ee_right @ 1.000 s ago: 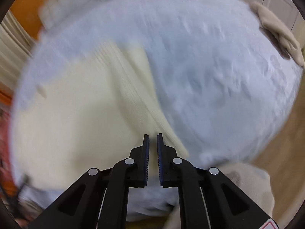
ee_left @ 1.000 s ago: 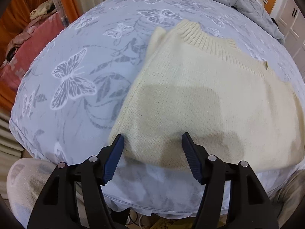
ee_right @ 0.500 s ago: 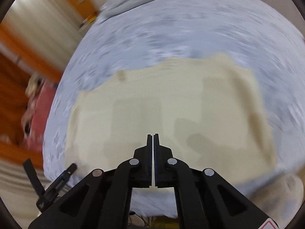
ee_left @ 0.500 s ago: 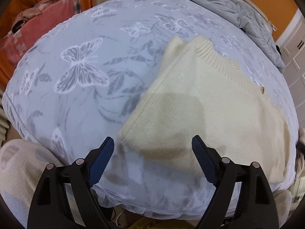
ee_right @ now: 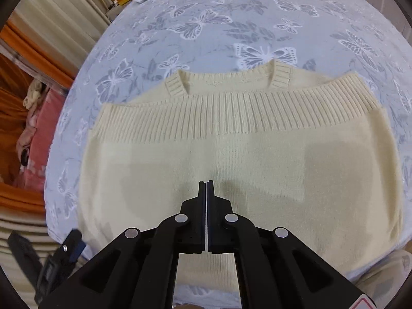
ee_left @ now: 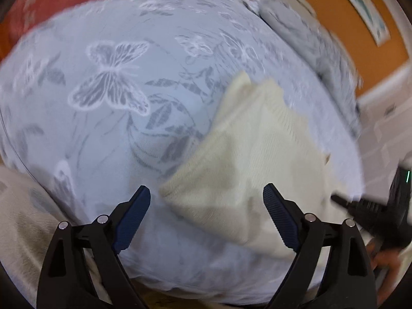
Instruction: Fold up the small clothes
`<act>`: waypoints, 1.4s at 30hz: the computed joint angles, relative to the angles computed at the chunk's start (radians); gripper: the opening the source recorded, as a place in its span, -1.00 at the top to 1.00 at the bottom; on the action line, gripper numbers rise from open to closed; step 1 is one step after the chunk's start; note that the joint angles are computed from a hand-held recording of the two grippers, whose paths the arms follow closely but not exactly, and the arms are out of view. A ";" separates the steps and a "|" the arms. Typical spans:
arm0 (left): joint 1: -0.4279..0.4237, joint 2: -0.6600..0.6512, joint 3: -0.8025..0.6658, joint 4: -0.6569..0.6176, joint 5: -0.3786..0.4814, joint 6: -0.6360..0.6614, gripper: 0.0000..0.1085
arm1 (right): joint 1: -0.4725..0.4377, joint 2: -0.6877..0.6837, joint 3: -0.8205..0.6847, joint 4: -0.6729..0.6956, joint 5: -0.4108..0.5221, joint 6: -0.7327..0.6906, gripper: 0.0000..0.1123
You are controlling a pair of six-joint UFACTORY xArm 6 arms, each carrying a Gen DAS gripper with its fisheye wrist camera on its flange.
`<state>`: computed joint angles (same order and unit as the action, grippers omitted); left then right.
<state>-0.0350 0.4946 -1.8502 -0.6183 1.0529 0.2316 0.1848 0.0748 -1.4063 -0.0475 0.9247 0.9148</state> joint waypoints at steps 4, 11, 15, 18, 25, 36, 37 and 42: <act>0.013 0.068 -0.071 -0.020 0.076 -0.090 -0.61 | -0.001 0.089 -0.020 0.081 0.038 -0.088 1.00; 0.009 0.091 -0.094 -0.044 0.085 -0.097 -0.64 | -0.020 0.027 0.056 0.099 0.002 -0.120 1.00; 0.023 0.139 -0.174 -0.106 0.165 -0.080 0.57 | -0.019 0.021 0.074 0.105 -0.031 -0.113 1.00; 0.012 0.085 -0.147 -0.115 0.151 -0.036 0.74 | -0.010 0.019 0.082 0.100 -0.053 -0.100 1.00; -0.065 -0.039 -0.150 -0.206 0.145 0.106 0.79 | -0.034 -0.172 0.323 0.220 -0.284 -0.061 0.80; -0.348 -0.207 -0.043 -0.112 0.117 0.276 0.79 | -0.111 -0.804 0.801 0.065 -0.268 0.130 0.51; -0.382 -0.225 -0.009 -0.087 0.112 0.290 0.79 | -0.117 -0.835 0.823 0.069 -0.264 0.128 0.48; -0.498 -0.271 0.144 0.101 0.048 0.273 0.73 | -0.142 -0.962 0.913 0.131 -0.253 0.095 0.22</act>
